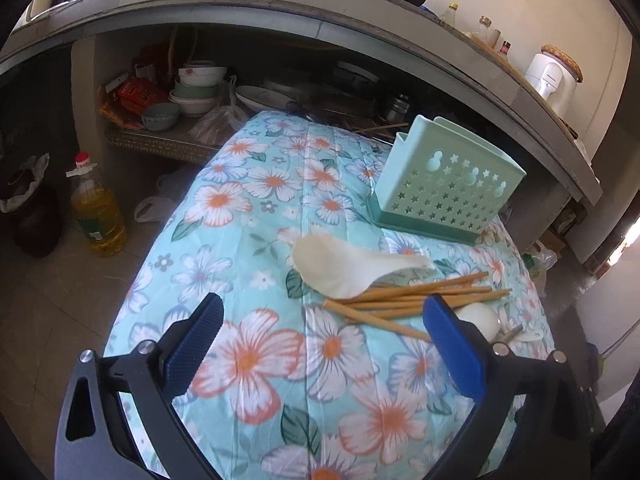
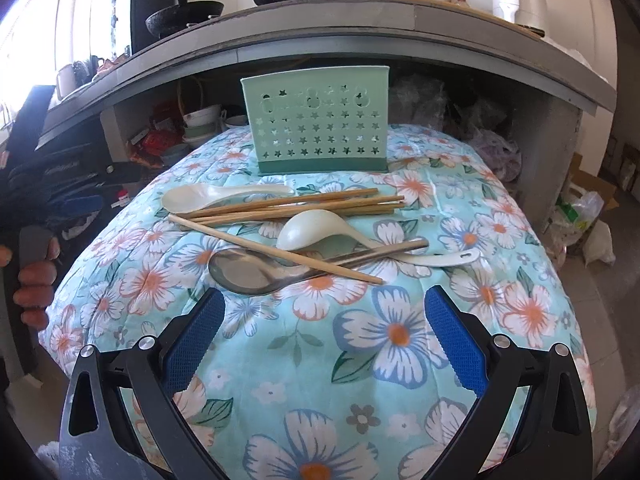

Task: Organize utensils
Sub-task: 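Reach the left tool to the white rice paddle and grasp its handle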

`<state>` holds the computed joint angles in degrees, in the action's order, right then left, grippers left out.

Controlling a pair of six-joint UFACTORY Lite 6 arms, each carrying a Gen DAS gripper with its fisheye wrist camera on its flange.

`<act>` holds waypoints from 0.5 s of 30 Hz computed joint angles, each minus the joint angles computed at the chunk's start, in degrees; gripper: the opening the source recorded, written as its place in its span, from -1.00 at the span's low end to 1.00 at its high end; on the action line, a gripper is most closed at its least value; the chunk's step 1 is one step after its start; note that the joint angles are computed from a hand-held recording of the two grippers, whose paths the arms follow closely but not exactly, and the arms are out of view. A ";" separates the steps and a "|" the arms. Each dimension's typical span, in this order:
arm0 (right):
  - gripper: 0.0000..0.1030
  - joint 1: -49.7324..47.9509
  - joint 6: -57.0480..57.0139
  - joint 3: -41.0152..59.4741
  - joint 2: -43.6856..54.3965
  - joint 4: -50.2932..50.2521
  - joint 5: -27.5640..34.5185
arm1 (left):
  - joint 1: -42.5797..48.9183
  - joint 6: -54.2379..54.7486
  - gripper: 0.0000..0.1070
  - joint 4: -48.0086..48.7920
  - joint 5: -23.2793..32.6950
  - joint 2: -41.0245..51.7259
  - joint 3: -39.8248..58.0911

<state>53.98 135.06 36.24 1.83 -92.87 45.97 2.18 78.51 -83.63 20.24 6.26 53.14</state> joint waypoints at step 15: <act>0.84 -8.59 12.14 -3.04 1.02 -20.15 -8.90 | 2.57 -35.43 -0.25 26.75 13.03 31.54 34.10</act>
<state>45.40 147.20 33.21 2.84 -113.02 37.06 4.75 43.08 -56.88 33.27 37.80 87.24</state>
